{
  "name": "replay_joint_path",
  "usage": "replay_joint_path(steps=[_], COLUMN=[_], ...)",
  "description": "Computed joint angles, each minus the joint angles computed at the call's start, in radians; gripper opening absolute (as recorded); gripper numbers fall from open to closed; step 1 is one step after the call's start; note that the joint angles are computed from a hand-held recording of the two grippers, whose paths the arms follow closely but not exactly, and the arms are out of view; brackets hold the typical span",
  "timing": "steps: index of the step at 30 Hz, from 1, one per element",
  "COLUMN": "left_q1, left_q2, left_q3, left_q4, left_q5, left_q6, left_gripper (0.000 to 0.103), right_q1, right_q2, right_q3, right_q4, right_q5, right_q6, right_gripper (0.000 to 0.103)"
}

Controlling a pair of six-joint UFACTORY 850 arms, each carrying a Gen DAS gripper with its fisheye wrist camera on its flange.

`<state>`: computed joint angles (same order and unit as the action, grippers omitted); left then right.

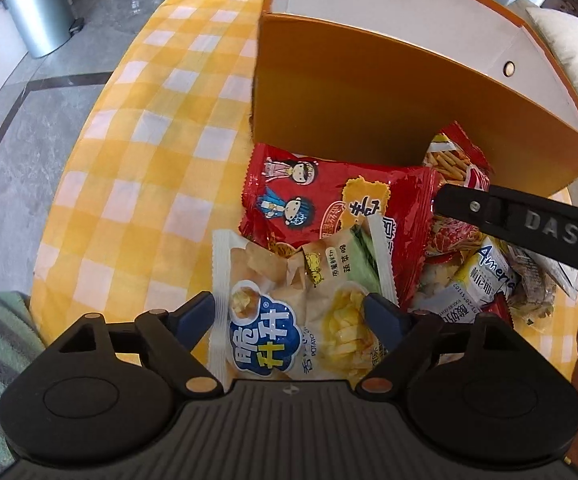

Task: Organize snacks
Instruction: 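Grasp the white-blue snack bag with the left tool while the right tool grasps the red Mimi bag, then carry both bags over the orange box and open both tools to drop them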

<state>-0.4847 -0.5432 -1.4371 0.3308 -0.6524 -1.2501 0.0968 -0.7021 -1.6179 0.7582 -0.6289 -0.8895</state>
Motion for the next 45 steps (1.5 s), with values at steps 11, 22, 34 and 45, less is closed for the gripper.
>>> replay_joint_path(steps=[11,22,34,45], left_q1=[0.005,-0.029,-0.072,-0.019], left_q2=[0.014,0.095,0.158,0.092], left_q3=[0.032,0.098,0.086,-0.103], left_q4=[-0.006,0.181,0.47,0.549], left_q5=[0.093,0.143,0.052,-0.017], left_q6=[0.03,-0.155,-0.376,-0.229], left_gripper=[0.062,0.047,0.046,0.046], right_q1=[0.0,0.006,-0.038,-0.048], right_q2=[-0.038,0.057,0.153,0.174], right_q3=[-0.023,0.072,0.124,0.008], right_q4=[0.049,0.102,0.267,0.2], right_q5=[-0.01,0.075,0.09,0.035], right_q6=[0.004,-0.146,-0.278,-0.21], right_gripper=[0.04,0.03,0.03,0.03])
